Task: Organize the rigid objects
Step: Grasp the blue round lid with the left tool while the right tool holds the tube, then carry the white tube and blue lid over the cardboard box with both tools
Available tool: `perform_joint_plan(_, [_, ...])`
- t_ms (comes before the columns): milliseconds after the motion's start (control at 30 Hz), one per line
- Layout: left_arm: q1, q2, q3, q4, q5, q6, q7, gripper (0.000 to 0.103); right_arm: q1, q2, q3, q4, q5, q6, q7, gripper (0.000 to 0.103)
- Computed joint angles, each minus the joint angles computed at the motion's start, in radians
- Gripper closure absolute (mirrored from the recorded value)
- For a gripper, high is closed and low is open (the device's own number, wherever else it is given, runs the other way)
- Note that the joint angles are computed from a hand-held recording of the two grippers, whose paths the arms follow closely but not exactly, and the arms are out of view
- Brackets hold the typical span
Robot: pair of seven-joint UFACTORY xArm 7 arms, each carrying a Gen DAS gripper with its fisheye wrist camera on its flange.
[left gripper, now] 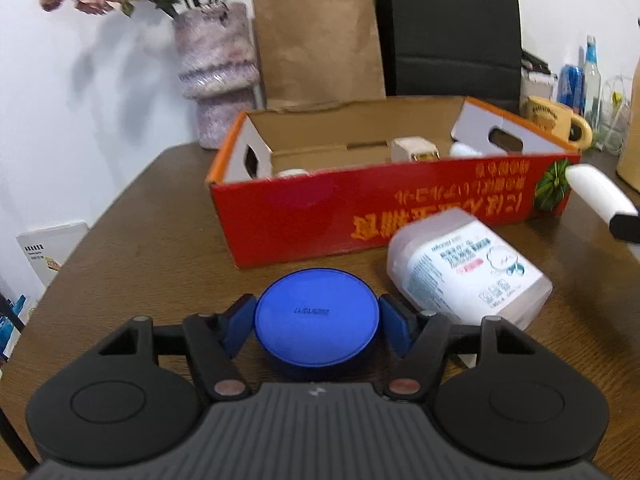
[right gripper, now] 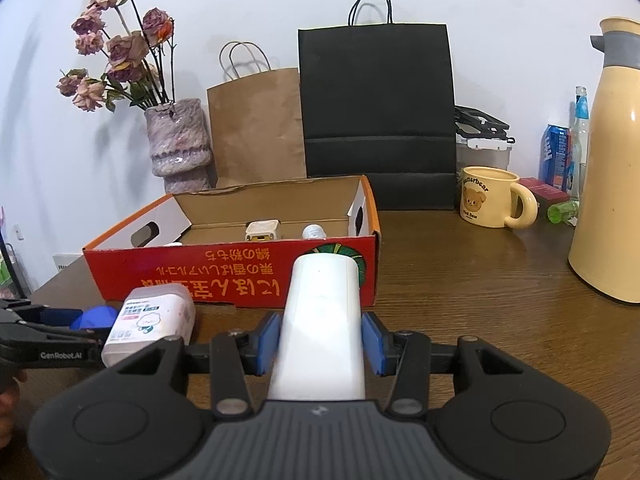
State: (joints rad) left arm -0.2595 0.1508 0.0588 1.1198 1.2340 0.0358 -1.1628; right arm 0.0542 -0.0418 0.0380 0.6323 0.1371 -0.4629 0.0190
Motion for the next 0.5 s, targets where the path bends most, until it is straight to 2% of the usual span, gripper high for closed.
perform_joint_plan(167, [0.024,-0.054,0.015,-0.014,0.176,-0.031,-0.228,0.035,-0.001,-0.005,-0.009,-0.009,-0.040,-0.015,0.030,0.059])
perform_joint_plan(333, [0.085,-0.093,-0.023,-0.005,0.343,-0.027,-0.444,0.035,-0.003,-0.012,-0.011,-0.020,-0.077,-0.035,0.051,0.059])
perform_joint_plan(500, [0.132,-0.113,-0.076,-0.010,0.386,0.009,-0.508,0.035,-0.003,-0.022,-0.012,-0.030,-0.099,-0.054,0.062,0.059])
